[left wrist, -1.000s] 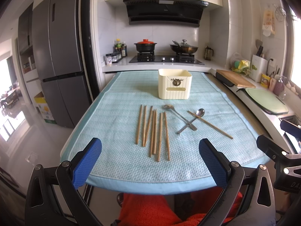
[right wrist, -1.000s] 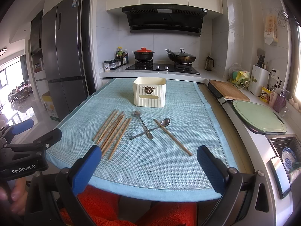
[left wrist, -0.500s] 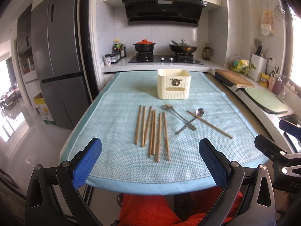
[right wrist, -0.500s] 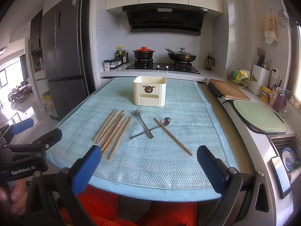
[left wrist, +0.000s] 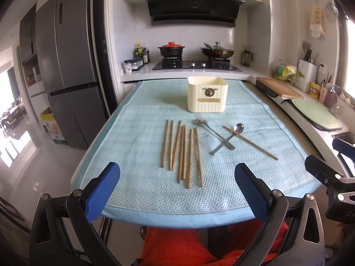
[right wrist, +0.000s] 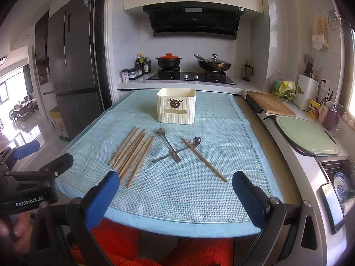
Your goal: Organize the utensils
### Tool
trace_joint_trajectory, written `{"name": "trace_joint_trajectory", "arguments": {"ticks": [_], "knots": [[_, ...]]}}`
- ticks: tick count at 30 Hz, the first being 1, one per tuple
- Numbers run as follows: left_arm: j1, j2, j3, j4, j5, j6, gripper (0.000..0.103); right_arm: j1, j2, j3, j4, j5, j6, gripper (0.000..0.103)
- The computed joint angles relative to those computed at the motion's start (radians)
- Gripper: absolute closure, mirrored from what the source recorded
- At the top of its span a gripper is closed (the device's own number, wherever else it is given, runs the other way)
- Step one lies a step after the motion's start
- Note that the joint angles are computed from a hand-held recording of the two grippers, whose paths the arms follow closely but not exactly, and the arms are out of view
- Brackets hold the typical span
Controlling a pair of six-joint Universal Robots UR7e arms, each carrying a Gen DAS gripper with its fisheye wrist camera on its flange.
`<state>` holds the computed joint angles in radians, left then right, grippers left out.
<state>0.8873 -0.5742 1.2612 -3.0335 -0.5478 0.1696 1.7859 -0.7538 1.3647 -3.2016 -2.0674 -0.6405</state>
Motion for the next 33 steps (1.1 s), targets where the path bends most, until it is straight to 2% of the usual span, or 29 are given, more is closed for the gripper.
{"name": "trace_joint_trajectory", "arguments": {"ticks": [6,12,16,19,22,29,33], "knots": [[0.022,0.005,-0.041,0.108,0.0,-0.066,0.0,-0.011,0.02,-0.039,0.037,0.007,0.013,0.0],[0.054,0.012,-0.098,0.278,-0.083,-0.129,0.0,-0.019,0.059,-0.117,0.117,-0.001,0.004,0.0],[0.065,0.047,-0.168,0.373,-0.087,-0.135,0.0,-0.033,0.074,-0.165,0.194,0.027,0.034,0.0],[0.084,0.054,-0.205,0.429,-0.153,-0.157,0.0,-0.042,0.089,-0.208,0.257,0.045,0.057,0.0],[0.098,0.074,-0.255,0.462,-0.163,-0.176,0.0,-0.05,0.105,-0.249,0.303,0.057,0.063,0.0],[0.145,0.148,-0.444,0.59,-0.157,-0.233,0.0,-0.079,0.155,-0.378,0.408,0.048,0.121,0.0],[0.181,0.217,-0.621,0.715,-0.177,-0.247,0.0,-0.095,0.191,-0.466,0.463,0.03,0.122,0.0]]}}
